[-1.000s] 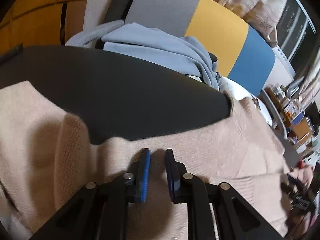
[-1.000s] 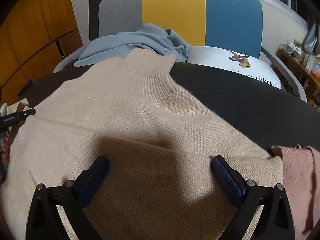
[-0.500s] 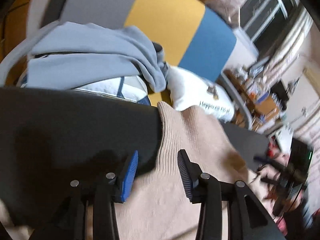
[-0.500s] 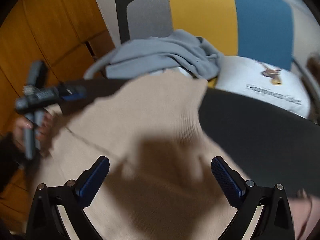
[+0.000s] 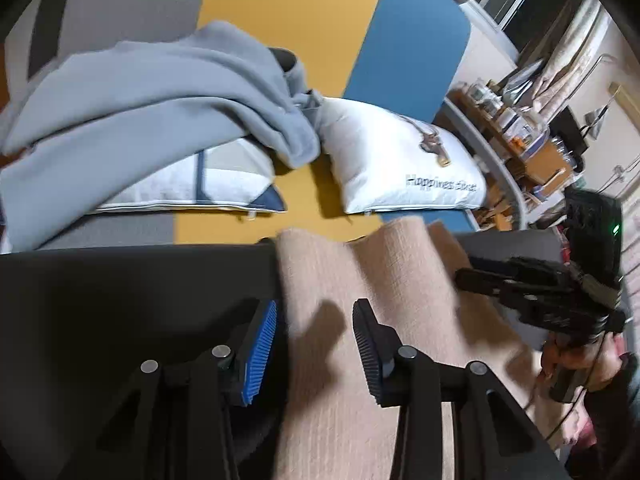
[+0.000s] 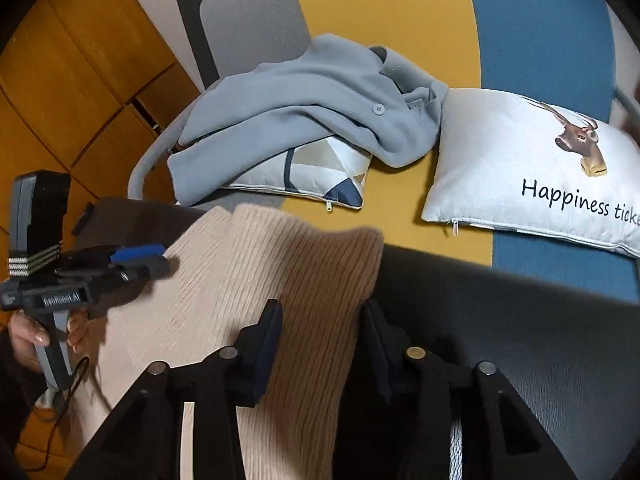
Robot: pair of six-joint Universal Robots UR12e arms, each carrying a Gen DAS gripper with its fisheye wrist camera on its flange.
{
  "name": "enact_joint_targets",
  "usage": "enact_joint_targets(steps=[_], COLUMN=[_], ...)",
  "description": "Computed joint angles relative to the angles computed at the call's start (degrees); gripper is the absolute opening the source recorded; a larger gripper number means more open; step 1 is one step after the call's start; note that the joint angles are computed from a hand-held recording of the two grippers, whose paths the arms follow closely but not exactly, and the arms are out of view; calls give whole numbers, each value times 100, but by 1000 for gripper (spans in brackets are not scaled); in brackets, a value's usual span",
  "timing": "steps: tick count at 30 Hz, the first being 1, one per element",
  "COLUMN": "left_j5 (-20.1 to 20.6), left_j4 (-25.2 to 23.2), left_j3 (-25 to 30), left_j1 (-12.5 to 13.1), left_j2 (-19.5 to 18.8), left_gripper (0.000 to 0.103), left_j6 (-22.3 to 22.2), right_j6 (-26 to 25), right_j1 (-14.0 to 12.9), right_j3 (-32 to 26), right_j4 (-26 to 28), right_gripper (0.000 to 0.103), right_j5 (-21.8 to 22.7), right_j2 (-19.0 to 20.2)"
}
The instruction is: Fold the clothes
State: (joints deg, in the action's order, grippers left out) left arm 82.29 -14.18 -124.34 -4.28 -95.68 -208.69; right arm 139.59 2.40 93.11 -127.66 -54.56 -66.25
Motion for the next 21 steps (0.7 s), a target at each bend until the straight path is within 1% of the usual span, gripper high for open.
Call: enact_joint_targets(steps=[1, 2, 4, 8, 12, 14, 16, 20, 21], left_j5=[-4, 28, -4, 94, 59, 79, 125, 453, 521], left_j4=[13, 2, 213, 848, 1472, 1721, 1949, 2105, 2154], left_j3=[17, 32, -23, -227, -470, -596, -731, -990, -1072], left_j1=[4, 3, 21, -64, -133, -211, -340, -738, -852], left_j2=[-29, -47, -52, 97, 350, 509, 669, 985, 1046], left_gripper=[10, 5, 5, 4, 4, 4, 4, 4, 4], left_j6=[-31, -82, -253, -288, -362, -387, -370, -221, -215], right_j6=[37, 75, 177, 262, 235, 123, -126, -658, -803], right_j1=[4, 9, 6, -37, -197, -272, -375, -639, -733], right_j3=[-11, -23, -49, -16, 150, 256, 429, 832, 960], right_j4=[-38, -76, -107, -81, -88, 10, 165, 599, 752], right_gripper=[24, 20, 11, 10, 10, 10, 10, 9, 8], right_j5=[-27, -54, -72, 63, 614, 859, 1114, 1554, 1636], right_j2=[15, 30, 57, 20, -163, -310, -532, -1011, -1155])
